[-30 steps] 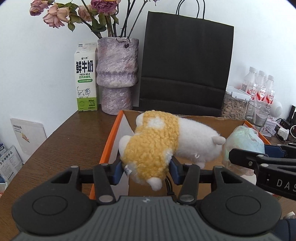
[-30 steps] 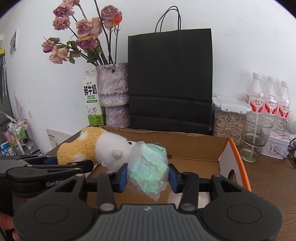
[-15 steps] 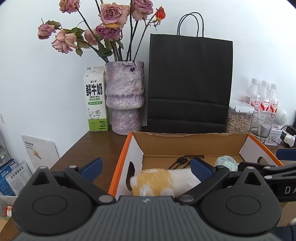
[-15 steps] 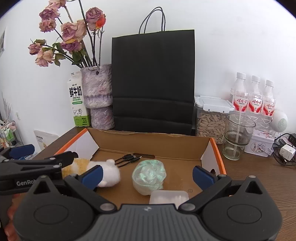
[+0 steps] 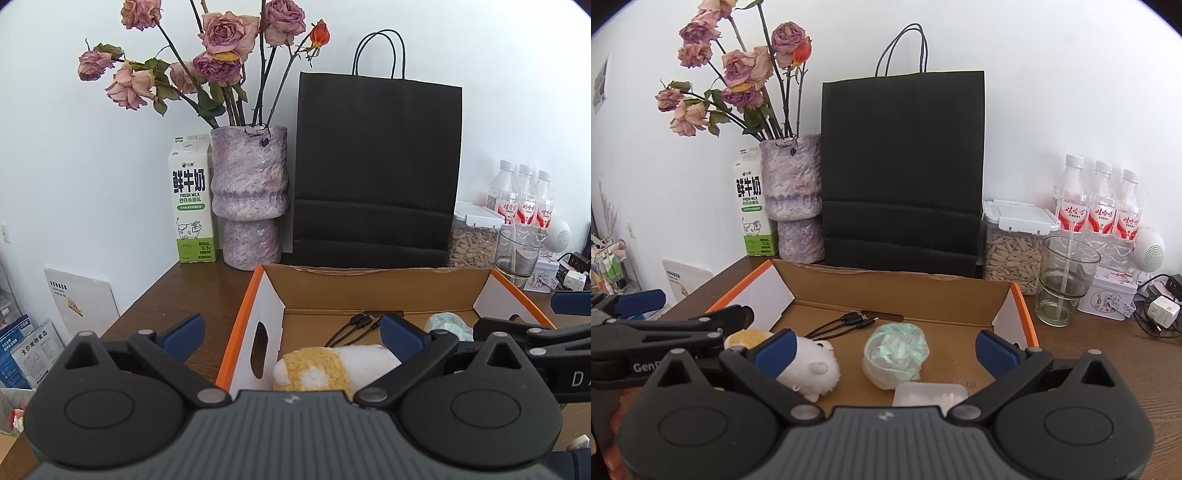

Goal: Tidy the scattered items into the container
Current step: 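Lift both items over the cardboard box and open both grippers to drop them, then withdraw both grippers from the box back toward the remaining items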

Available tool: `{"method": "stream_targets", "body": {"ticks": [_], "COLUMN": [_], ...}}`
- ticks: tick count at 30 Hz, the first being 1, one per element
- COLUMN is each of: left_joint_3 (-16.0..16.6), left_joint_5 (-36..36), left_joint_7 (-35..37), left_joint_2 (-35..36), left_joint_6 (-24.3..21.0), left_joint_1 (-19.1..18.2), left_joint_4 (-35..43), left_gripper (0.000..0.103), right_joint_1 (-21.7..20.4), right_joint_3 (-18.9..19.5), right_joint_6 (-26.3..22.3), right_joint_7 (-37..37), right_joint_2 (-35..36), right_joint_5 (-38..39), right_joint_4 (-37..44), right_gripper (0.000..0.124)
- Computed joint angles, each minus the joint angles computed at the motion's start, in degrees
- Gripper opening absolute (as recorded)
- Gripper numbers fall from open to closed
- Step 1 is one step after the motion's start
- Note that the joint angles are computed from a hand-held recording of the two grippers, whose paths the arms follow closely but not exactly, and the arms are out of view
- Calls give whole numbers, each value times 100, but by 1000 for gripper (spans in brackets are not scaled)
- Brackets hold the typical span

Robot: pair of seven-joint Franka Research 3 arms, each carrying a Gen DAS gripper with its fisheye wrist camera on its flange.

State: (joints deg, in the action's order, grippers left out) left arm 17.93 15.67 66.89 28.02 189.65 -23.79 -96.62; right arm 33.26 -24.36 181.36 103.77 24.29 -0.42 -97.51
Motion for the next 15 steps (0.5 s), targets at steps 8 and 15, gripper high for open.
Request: {"method": "stream_targets", "body": {"ticks": [8,15], "left_joint_3": [99,194], "left_joint_5": [-263,-801], "left_joint_7": [214,748], "left_joint_2": [-522,-1156], "left_joint_6": [299,573], "left_joint_1": [-171,-387], "left_joint_4": [-720,-1563], "left_gripper": [103,103], "right_joint_1": [818,2561], "right_joint_3": [-776,-2418], "right_joint_6": [318,538], "right_joint_7": [44,-85], "right_joint_2": [-462,-895], "right_joint_5": [12,319], "right_joint_4": [-726,-1568], "right_gripper": [103,103]}}
